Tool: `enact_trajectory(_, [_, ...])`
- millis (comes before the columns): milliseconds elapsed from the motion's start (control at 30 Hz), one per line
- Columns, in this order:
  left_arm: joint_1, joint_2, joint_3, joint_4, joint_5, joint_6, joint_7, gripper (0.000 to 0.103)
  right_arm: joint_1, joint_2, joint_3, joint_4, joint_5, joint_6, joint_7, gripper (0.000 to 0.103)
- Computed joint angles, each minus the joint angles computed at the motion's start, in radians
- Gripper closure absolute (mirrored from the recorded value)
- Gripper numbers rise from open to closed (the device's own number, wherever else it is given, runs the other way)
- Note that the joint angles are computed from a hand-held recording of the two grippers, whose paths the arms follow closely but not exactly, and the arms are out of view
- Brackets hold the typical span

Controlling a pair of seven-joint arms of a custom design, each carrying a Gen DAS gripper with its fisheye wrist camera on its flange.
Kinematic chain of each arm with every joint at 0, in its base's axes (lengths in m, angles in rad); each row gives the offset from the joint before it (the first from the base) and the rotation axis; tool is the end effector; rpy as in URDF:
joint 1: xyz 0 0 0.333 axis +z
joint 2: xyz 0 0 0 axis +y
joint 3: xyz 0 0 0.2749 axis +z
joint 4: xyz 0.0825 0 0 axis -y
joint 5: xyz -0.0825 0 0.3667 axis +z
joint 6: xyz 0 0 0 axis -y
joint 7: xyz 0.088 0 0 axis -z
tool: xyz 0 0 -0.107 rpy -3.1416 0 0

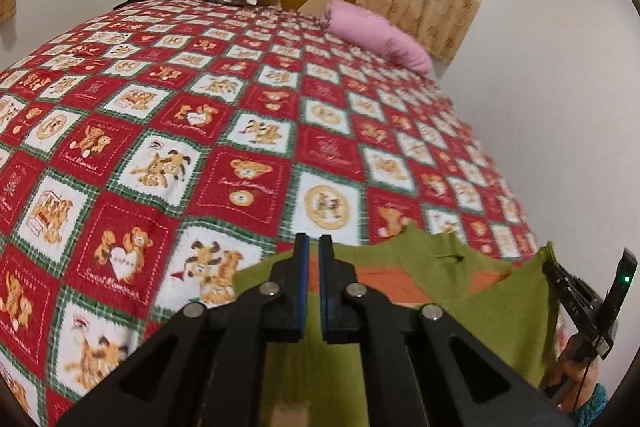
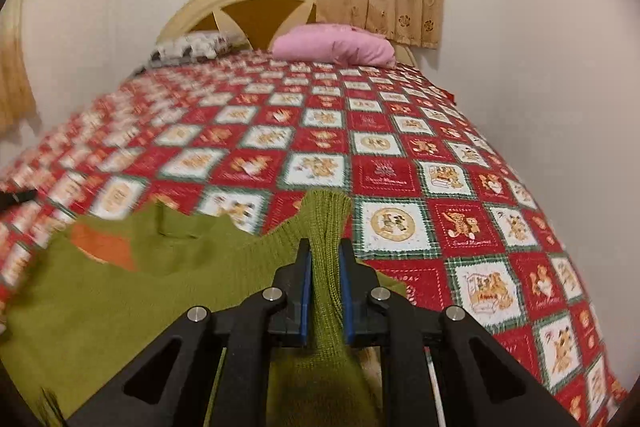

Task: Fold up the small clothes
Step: 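Lift the hem with both grippers and fold it toward the collar, then lay the folded hem onto the sweater and open both grippers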

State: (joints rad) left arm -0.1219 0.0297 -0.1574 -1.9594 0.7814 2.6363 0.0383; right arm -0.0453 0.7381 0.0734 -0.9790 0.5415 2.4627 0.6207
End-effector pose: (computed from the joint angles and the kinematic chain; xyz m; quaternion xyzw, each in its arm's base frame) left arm 0.5633 -0.1792 0.4931 -0.8256 0.3921 -0.3261 0.2413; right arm 0.7579 -0.0016 0.4907 -0.8073 0.4029 -0.2523 0.3497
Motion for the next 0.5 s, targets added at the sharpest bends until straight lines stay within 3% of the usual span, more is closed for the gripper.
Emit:
enact_trajectory(133, [0.010, -0.004, -0.005, -0.047, -0.186, 0.082, 0.224, 0.098, 0.012, 0.082, -0.032, 0.079, -0.059, -0.047, 0.061, 0.091])
enact_trajectory(267, [0.003, 0.014, -0.020, -0.049, -0.356, 0.086, 0.421, 0.080, -0.006, 0.085, -0.009, 0.076, -0.054, -0.052, 0.060, 0.091])
enact_trajectory(333, [-0.003, 0.029, -0.024, -0.042, -0.382, 0.084, 0.455, 0.062, -0.014, 0.074, 0.002, 0.059, -0.039, -0.045, 0.041, 0.091])
enact_trajectory(400, [-0.012, 0.044, -0.026, -0.025, -0.378, 0.059, 0.463, 0.052, -0.014, 0.079, -0.001, 0.066, -0.038, -0.054, 0.044, 0.091])
enact_trajectory(500, [-0.021, 0.051, -0.022, -0.027, -0.358, 0.060, 0.431, 0.052, -0.005, 0.113, -0.013, 0.120, -0.058, -0.085, 0.076, 0.091])
